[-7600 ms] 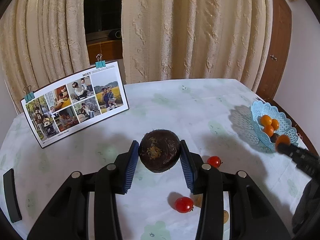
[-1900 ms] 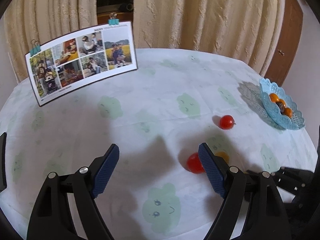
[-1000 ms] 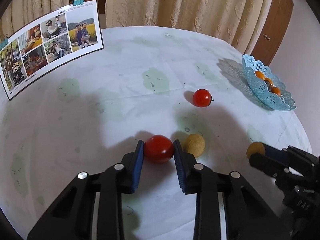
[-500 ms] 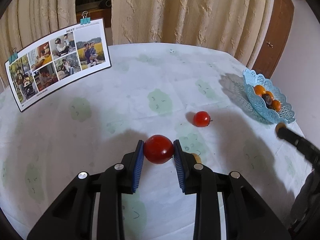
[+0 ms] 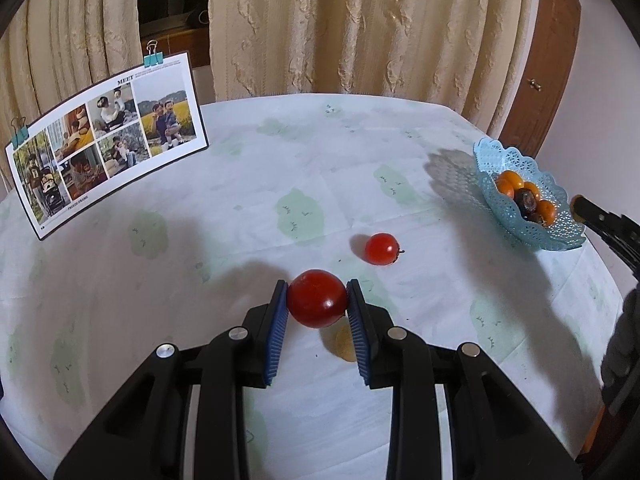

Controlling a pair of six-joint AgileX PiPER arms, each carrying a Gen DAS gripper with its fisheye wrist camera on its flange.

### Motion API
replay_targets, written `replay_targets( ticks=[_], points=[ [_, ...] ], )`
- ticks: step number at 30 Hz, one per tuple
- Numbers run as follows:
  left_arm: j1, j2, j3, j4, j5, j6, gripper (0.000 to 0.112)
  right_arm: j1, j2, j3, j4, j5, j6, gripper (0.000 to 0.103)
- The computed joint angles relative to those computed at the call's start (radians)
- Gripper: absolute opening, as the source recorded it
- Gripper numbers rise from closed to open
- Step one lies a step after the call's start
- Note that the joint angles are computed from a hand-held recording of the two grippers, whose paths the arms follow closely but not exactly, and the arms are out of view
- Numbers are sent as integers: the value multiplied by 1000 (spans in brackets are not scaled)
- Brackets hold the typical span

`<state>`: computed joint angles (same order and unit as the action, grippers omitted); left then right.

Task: Organize fruits
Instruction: 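Carry the tan fruit into the blue basket and open the right gripper, then lower the large red tomato into the blue basket and open the left gripper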

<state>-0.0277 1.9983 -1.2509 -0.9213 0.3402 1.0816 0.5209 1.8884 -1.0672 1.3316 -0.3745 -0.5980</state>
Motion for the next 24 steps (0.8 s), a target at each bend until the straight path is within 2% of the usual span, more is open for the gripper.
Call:
replay_targets(
  ticks=[3, 6, 8, 9, 11, 13, 16, 21, 24],
  points=[
    [-7, -3, -1, 11, -4, -13, 30, -21, 30, -26, 9, 17, -6, 27],
    [-16, -4, -4, 26, -7, -31, 30, -40, 44, -23, -73, 35, 87, 32],
    [-23, -5, -6, 35, -8, -41, 30, -44, 40, -3, -139, 21, 170, 54],
    [-26, -5, -8, 41, -8, -48, 30, -41, 35, 10, -156, 2, 200, 57],
    [-37, -8, -12, 51, -9, -57, 30, -32, 24, 35, -168, -36, 232, 58],
    [-47, -10, -17, 55, -6, -60, 30, -19, 16, 55, -131, -90, 215, 58],
    [-77, -14, -25, 67, -6, -75, 30, 29, 13, 84, -18, -239, 156, 65],
    [-142, -17, -53, 88, 1, -99, 30, 88, 19, 114, 53, -408, 158, 67],
    [-189, -8, -81, 113, -4, -128, 30, 117, 27, 124, 71, -485, 178, 76]
  ],
)
